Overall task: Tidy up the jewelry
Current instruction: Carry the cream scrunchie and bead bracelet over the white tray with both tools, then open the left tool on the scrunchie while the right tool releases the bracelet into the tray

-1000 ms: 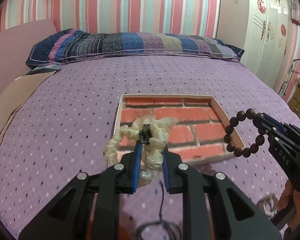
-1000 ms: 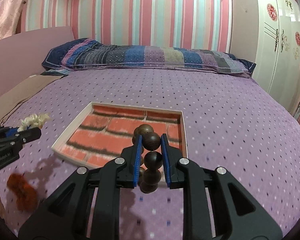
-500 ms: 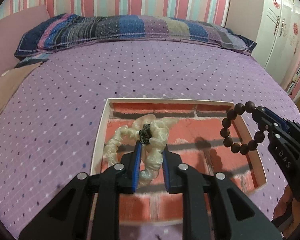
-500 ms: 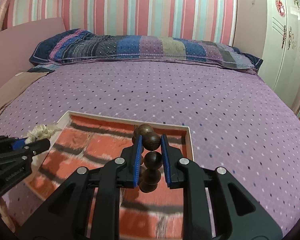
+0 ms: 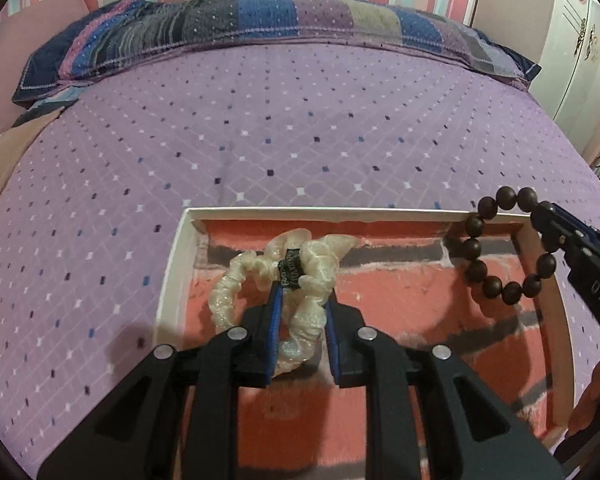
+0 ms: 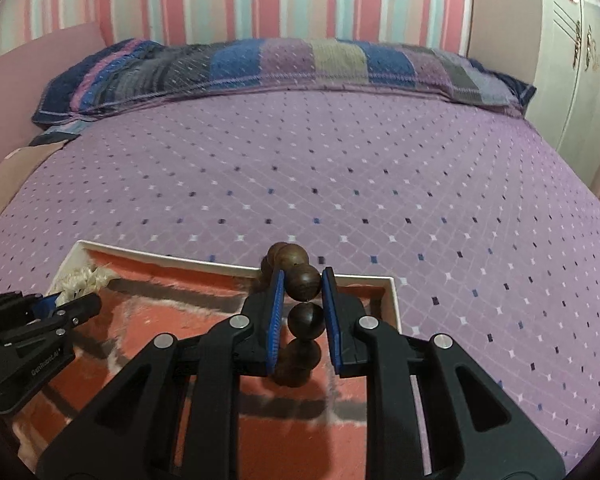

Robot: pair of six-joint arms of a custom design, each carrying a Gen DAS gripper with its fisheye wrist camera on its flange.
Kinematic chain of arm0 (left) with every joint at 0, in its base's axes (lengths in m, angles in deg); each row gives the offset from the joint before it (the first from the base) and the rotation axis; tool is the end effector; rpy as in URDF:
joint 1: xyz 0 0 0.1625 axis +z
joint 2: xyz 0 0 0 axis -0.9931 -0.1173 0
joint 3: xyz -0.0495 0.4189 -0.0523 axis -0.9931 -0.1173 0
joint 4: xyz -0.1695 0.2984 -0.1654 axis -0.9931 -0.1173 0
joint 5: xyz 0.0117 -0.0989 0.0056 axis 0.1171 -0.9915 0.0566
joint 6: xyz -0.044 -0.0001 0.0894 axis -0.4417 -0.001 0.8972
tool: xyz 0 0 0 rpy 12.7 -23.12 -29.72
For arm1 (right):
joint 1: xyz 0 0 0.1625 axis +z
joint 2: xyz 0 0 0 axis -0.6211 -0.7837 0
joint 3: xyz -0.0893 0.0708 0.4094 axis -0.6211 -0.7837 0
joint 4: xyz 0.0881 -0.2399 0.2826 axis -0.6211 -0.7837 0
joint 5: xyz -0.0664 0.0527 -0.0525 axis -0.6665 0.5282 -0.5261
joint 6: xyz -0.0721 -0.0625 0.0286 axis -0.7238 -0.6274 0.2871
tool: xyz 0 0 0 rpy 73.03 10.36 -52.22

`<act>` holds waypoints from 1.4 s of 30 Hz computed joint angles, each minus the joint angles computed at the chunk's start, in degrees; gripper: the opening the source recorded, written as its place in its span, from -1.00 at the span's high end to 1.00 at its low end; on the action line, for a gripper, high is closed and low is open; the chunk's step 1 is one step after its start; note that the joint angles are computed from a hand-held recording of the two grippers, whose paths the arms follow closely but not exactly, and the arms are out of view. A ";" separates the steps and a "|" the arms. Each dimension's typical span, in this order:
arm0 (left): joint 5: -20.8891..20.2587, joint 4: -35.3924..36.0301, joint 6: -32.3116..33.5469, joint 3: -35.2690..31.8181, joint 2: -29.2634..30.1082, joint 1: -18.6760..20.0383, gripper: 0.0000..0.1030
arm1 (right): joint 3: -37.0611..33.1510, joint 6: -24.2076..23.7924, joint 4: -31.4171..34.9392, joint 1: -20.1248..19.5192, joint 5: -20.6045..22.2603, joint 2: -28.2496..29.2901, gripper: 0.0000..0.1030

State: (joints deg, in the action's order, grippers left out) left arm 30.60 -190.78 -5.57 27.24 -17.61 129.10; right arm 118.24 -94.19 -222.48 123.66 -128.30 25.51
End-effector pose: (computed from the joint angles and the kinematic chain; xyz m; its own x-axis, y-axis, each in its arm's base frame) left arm -0.4018 -0.7245 -0.0341 -0.7345 -0.1528 -0.6612 0.2912 0.8091 -0.5104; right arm 0.0384 -0.7650 0.3924 -0.6574 -0.3014 0.6906 -0.6538 0.6839 -0.3239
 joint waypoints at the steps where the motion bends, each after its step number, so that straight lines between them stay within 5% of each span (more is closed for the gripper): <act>1: -0.80 0.09 0.50 -0.89 0.39 0.39 0.60 | -1.57 0.39 0.92 0.03 -1.02 0.86 0.61; 13: -3.02 9.89 0.68 -11.89 5.41 2.34 0.45 | -7.80 0.83 7.82 -0.13 -9.92 5.70 0.62; 22: -0.83 11.54 1.64 -14.31 6.98 2.31 0.40 | -10.41 2.02 12.62 -0.29 -12.83 7.17 0.61; 27: -0.99 12.87 1.06 -15.12 7.31 2.20 0.21 | -10.87 1.77 13.38 -0.27 -12.85 7.36 0.59; 35: -0.76 10.22 -0.66 -9.22 3.86 1.22 -0.14 | -9.12 1.30 13.74 -0.06 -9.62 4.75 0.02; 42: 1.89 0.93 -0.64 3.82 -2.97 -3.20 -0.36 | -1.09 0.85 9.14 -0.03 -3.95 -3.25 -0.40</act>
State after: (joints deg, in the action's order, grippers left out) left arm 32.49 -189.84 -6.21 31.07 -20.58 125.90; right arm 117.15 -93.33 -213.34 123.63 -132.25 22.26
